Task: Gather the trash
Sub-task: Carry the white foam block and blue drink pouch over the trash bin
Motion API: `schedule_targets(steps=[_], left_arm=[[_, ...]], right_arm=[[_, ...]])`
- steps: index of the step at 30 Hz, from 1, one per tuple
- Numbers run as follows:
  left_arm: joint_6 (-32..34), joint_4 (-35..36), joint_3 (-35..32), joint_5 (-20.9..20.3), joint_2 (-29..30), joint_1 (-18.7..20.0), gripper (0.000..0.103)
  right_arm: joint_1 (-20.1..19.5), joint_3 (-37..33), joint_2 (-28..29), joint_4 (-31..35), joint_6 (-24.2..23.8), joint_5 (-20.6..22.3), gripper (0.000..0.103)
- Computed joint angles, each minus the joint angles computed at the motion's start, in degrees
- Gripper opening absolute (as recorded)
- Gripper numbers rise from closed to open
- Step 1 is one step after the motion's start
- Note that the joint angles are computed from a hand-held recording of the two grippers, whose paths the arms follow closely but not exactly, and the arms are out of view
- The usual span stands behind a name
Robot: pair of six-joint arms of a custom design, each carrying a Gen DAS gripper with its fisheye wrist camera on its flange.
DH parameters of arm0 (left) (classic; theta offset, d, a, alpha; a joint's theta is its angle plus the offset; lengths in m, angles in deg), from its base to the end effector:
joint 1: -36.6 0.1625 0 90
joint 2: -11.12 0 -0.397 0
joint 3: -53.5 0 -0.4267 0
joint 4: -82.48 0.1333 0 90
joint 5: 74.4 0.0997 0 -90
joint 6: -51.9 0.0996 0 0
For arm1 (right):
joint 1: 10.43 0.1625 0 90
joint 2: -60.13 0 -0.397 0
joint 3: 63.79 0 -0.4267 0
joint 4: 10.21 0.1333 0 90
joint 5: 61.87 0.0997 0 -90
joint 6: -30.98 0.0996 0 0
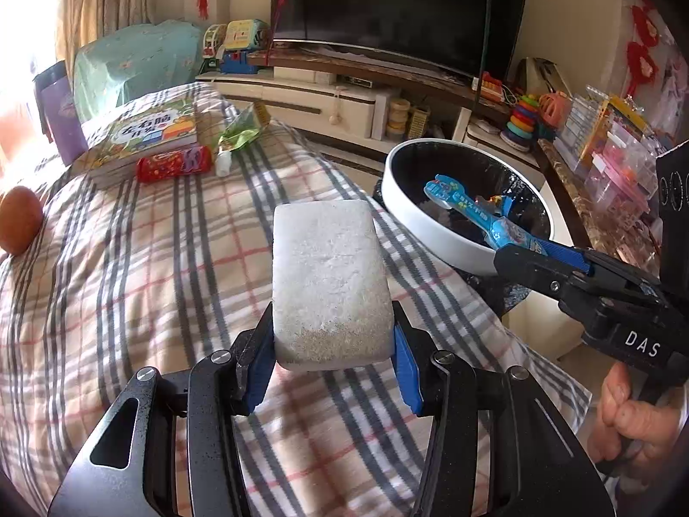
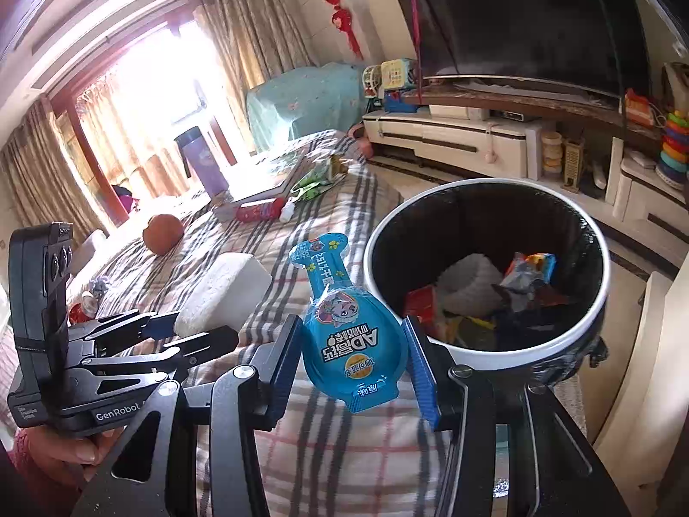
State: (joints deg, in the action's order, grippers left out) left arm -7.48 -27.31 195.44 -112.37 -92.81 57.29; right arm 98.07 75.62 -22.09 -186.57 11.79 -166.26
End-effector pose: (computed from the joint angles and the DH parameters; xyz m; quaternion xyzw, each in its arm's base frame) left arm -0.2209 -0.3099 0.1957 0.1460 0.8780 -0.3288 0.3158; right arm 0.2359 -0.3629 0.1616 0.2803 -0.9189 0.2491 0.1227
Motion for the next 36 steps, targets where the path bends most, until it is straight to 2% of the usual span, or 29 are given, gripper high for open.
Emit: schedule_targets(steps=[18, 36], left_arm=[[7.91, -9.82, -3.65, 0.06, 9.52, 1.44, 0.047], [12.69, -14.74, -6.71, 0.15, 15.57, 2.87, 0.047]], right_arm=[[-2.46, 0.55, -4.11, -0.36, 0.22, -1.14, 0.048], [-4.04, -0.2, -5.39, 0.44, -0.34, -1.86, 0.048]])
